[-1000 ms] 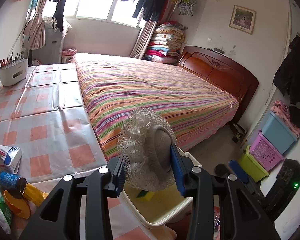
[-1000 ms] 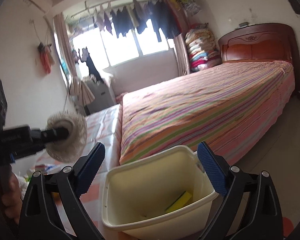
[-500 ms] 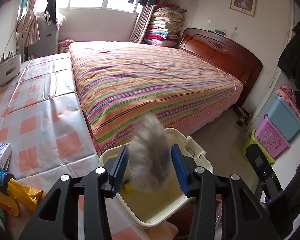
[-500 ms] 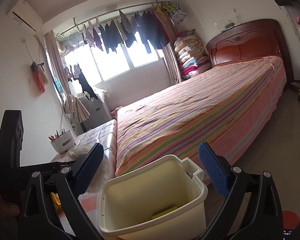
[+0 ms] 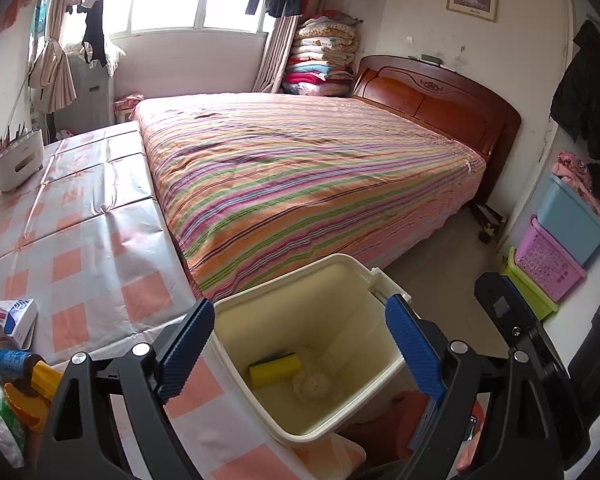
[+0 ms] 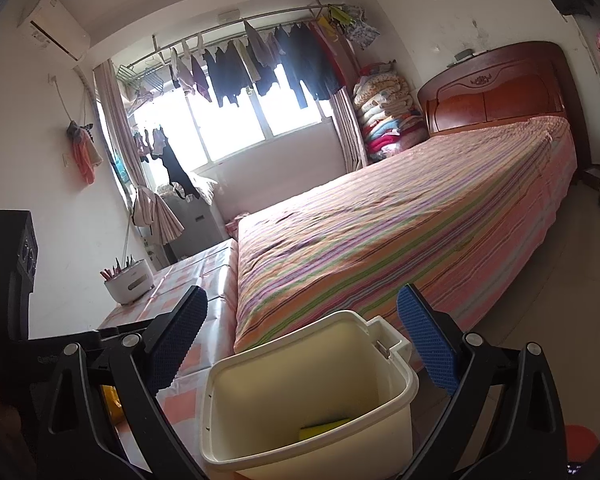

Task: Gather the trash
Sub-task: 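Release the lace cap into the cream bin with the left gripper, then grasp the silver blister pack with the right gripper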

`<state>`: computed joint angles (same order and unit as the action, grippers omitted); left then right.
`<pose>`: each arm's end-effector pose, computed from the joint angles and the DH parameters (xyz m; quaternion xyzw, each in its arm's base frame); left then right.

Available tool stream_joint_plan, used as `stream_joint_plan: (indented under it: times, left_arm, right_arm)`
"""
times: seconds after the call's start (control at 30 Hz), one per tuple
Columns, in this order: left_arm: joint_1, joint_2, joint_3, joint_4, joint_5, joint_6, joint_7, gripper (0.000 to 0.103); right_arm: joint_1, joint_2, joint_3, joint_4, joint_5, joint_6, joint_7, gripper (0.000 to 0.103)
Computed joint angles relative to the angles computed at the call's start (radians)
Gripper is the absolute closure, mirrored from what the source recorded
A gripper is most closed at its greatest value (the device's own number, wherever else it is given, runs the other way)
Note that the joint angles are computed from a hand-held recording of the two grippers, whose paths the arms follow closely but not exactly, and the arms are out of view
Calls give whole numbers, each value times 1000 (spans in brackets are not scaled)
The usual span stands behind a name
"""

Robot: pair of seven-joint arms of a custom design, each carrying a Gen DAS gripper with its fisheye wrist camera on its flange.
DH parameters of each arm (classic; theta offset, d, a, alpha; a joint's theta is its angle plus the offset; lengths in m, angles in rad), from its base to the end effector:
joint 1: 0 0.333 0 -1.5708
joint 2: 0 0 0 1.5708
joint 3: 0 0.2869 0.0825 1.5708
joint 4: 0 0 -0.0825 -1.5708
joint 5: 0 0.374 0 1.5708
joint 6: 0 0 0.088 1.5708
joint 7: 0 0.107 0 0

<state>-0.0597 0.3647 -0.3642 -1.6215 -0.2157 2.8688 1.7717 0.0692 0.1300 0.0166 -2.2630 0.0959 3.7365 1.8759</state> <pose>0.6477 -0.2379 0.5073 -0.5088 0.7356 -0.4129 0.1718 0.5567 0.0348 0.4501 -0.4512 0.6404 -0.3421 0.5190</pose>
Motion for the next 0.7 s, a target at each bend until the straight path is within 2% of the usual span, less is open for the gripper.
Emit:
stream_joint_plan:
  times: [0.1, 0.3, 0.47, 0.57, 0.7]
  left_arm:
    - [17, -39, -2, -50, -15, 51, 6, 18]
    - [78, -136, -11, -158, -83, 137, 48, 18]
    - [85, -201, 55, -222, -91, 165, -2, 18]
    - [61, -233, 131, -259, -5, 176, -107, 18]
    - [69, -266, 177, -301, 49, 200, -196, 18]
  right_arm:
    - [-20, 3, 6, 1, -73, 7, 54, 8]
    - [-101, 36, 44, 69, -421, -49, 272, 6]
    - [-135, 70, 93, 138, -612, -88, 365, 6]
    - [-185, 99, 143, 197, -778, -116, 479, 6]
    - [-254, 145, 222, 286, -998, -151, 642, 6]
